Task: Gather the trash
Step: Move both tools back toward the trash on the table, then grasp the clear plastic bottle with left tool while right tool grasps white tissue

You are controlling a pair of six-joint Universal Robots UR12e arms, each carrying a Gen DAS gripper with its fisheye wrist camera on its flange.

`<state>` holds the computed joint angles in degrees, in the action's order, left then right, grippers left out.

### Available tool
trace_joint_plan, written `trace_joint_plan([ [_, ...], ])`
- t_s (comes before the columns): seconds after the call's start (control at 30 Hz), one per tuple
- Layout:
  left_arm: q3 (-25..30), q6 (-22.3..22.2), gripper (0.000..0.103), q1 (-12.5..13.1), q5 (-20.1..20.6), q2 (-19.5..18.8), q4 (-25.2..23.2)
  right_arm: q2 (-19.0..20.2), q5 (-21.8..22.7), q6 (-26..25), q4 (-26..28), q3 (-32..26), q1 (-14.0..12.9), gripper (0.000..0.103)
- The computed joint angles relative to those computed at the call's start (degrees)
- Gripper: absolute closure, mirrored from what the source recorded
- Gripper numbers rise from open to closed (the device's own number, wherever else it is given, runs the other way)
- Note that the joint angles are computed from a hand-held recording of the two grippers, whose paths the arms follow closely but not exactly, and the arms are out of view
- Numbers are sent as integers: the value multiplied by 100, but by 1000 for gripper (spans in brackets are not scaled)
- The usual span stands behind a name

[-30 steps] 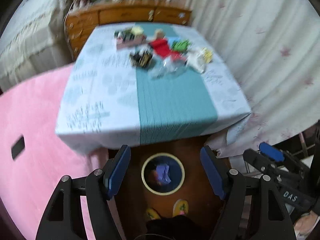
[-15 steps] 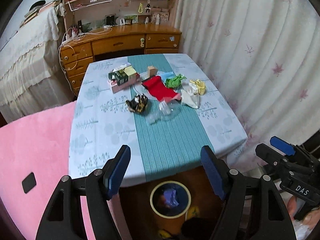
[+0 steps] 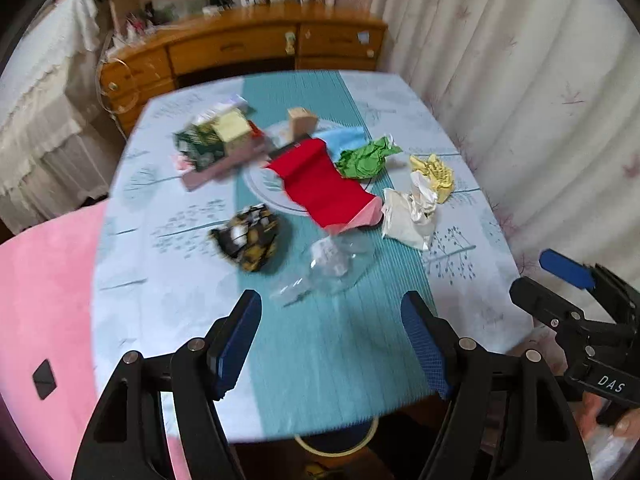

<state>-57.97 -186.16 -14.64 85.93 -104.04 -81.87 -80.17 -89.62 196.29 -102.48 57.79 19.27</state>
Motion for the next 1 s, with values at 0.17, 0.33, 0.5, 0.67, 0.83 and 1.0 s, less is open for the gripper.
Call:
trace_joint_plan([
  [0.17, 429, -300, 30, 15, -26, -600, -265, 463, 399, -663, 304, -267, -308, 32],
  [0.33, 636, -354, 30, 20, -4, -937, -430, 883, 515, -1031, 508, -451, -413, 33],
  [0.5, 848, -364, 31, 29, -62, -1161, -677, 1216, 450, -1191, 672, -702, -422, 36],
  [0.67, 883, -355, 32, 86, -293, -1230, -782, 1325, 779, -1437, 715, -740, -482, 46],
  [0.83, 828, -374, 33, 145, -571, -1263, -824, 1283, 1018, -1671, 634, -634, -545, 53],
  [1.0, 857, -323, 33, 196, -786, -1307, -868, 1235, 1319, -1631, 721, -617, -644, 60],
])
